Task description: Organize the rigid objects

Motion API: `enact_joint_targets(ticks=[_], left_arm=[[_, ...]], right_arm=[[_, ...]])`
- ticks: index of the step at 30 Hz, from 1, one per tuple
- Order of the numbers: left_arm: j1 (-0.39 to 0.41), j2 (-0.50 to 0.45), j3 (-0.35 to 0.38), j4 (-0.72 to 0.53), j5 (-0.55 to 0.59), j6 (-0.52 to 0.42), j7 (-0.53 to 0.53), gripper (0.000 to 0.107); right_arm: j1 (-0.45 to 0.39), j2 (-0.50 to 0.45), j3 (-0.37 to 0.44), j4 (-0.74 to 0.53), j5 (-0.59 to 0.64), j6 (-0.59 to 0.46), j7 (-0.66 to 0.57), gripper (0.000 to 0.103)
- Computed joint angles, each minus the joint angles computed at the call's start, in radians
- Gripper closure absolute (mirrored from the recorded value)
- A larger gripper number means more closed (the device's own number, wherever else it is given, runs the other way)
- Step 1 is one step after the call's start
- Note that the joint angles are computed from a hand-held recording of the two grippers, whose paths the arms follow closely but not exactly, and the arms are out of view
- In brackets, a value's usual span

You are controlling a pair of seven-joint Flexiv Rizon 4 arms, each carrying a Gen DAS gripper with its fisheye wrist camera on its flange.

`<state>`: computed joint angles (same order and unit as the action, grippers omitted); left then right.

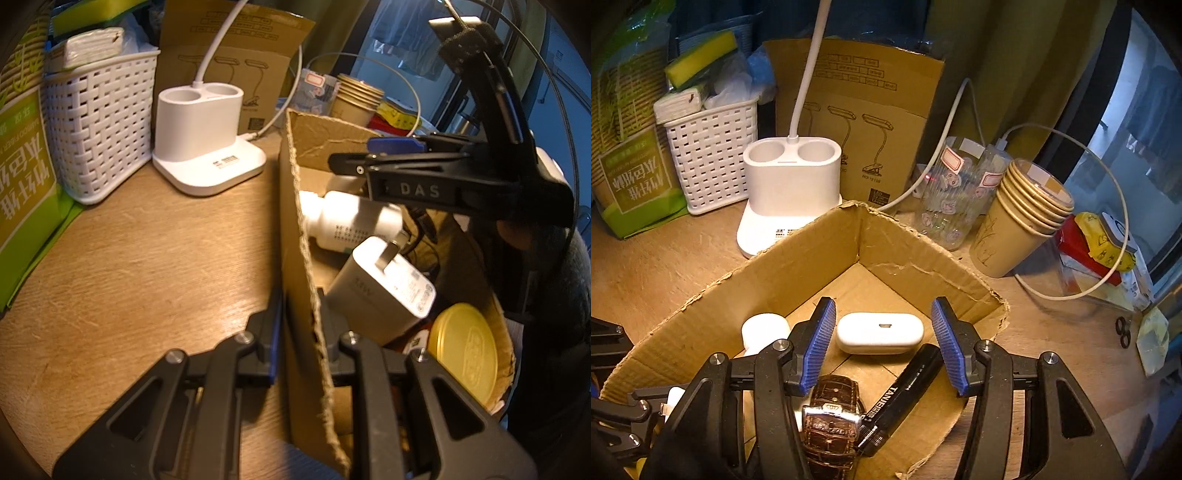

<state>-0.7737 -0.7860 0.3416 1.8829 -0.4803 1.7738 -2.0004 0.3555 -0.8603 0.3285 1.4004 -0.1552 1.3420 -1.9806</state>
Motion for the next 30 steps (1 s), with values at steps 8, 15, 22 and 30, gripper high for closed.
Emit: enact_joint_targets(ticks=[8,15,22,30], left_arm=[[0.000,0.000,0.000,-0.001,0.003,-0.001,-0.002,0.090],[-0.015,-0.003,0.018,-0.004,0.001,-0.008,-0.006,0.090],[-0.035,-0.005,0.045,-0.007,0.006,-0.022,-0.020,0.090],[-0.093,-0.019,0.115,-0.012,0.012,-0.032,-0.049,0.090]], right_arm=[[-0.011,0.020,-0.016,0.036,-0.001,0.061,0.019,0.046],[0.002,0.018,-0.048,0.068,-0.041,0.094,0.054,0.046],[0.000,-0.004,-0.041,0.049,-0.059,0.079,0.090,0.046],[-0.065,0.045,0.028,0.102,0.003,0.133,0.123,0.046]])
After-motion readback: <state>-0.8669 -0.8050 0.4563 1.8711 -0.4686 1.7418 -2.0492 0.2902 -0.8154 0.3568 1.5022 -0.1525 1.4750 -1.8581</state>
